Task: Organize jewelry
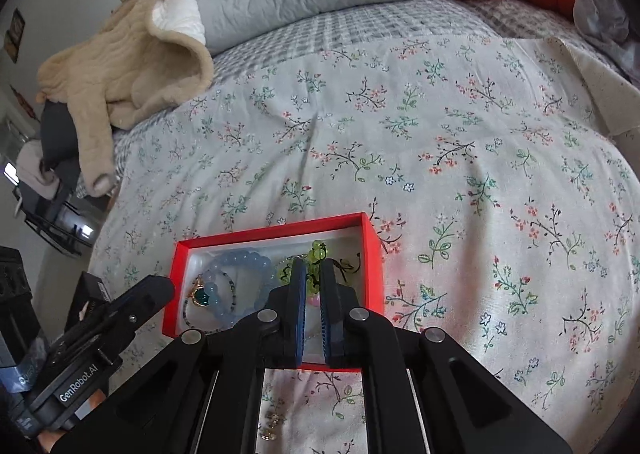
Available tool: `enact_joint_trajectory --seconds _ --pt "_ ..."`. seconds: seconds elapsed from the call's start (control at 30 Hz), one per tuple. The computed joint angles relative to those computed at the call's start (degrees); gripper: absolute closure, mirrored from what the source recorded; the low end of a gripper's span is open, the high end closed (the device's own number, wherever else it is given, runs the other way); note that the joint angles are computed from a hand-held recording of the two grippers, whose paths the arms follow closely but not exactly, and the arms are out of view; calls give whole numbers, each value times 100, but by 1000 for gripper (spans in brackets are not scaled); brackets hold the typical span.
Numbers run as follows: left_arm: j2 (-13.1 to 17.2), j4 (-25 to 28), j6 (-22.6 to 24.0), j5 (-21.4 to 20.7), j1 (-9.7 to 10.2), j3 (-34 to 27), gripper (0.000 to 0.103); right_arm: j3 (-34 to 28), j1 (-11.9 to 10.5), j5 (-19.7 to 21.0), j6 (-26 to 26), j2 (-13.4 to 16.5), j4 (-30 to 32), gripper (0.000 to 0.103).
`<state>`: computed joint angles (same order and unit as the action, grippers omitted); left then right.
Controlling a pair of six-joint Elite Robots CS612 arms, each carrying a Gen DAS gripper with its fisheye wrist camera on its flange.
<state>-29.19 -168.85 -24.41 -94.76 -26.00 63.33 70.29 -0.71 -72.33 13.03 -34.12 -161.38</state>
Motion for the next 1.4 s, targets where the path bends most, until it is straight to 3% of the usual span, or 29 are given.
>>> enact_joint_trajectory --seconds 0.1,0.17,0.23,0.33,0.47,0.63,0.93,1.1,1.4 --pt "-87 37 83 68 -5 137 58 78 -9 43 -46 -59 -46 95" --pt "-152 106 177 198 -22 237 55 156 -22 115 -107 -113 -48 88" --pt "-219 147 291 360 -46 350 52 254 -27 127 -190 -178 -73 70" --pt "-302 130 357 419 -55 516 45 424 -36 108 -263 -284 -163 57" --pt "-385 170 422 423 -71 682 36 642 -42 156 -371 -425 -202 55" --pt "-466 404 456 486 -104 856 21 850 9 -74 -515 -573 64 47" --pt "-552 492 15 869 -196 1239 15 1211 63 -365 -678 -722 328 43" --pt "-570 426 275 1243 -305 1460 15 1455 111 -628 -925 -799 212 41" --pt "-568 164 783 1478 -408 1678 15 1731 166 -1101 -1467 -797 284 39"
